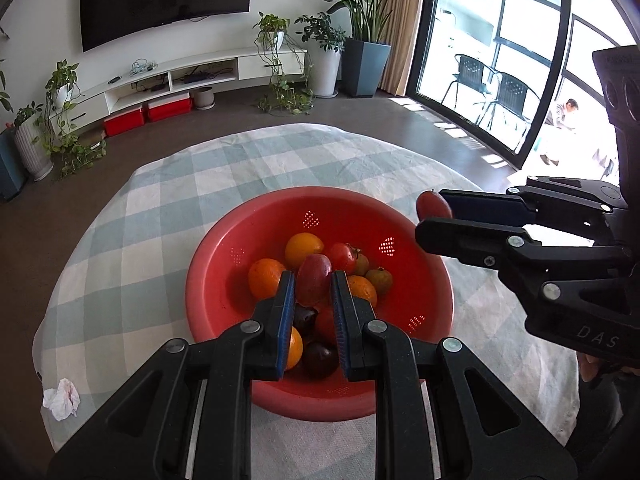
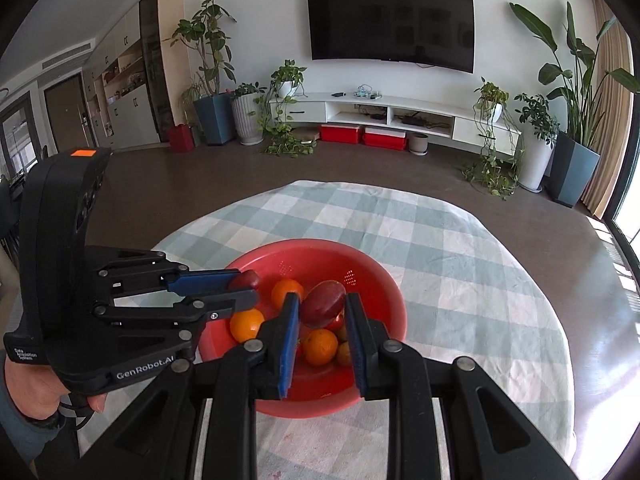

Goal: Organize fruits
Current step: 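Carry both cherry tomatoes over the red bowl and open both grippers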

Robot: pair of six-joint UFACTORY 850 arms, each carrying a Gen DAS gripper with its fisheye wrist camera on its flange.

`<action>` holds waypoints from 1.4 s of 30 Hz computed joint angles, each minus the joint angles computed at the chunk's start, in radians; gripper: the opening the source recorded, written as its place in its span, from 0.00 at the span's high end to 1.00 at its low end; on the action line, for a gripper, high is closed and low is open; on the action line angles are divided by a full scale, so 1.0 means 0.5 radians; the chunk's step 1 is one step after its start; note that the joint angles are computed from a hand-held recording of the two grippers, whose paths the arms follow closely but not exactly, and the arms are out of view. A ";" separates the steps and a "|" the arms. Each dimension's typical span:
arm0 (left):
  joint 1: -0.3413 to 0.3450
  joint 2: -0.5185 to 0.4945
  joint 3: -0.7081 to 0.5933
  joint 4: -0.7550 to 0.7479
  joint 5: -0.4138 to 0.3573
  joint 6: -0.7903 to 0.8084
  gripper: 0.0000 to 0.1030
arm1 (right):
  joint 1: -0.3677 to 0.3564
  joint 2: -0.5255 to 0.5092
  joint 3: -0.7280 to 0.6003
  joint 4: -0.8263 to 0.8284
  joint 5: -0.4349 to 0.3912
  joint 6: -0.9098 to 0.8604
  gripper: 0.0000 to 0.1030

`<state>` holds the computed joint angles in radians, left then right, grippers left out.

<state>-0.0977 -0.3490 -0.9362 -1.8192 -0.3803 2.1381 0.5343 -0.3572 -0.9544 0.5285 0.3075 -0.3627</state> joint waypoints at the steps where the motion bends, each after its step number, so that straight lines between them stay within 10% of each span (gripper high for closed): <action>1: -0.008 -0.030 -0.018 -0.002 0.010 -0.003 0.84 | -0.007 -0.039 -0.033 0.018 -0.026 -0.032 0.75; 42: -0.079 -0.328 -0.191 -0.264 0.147 0.223 0.83 | -0.090 -0.395 -0.302 0.198 -0.209 -0.249 0.69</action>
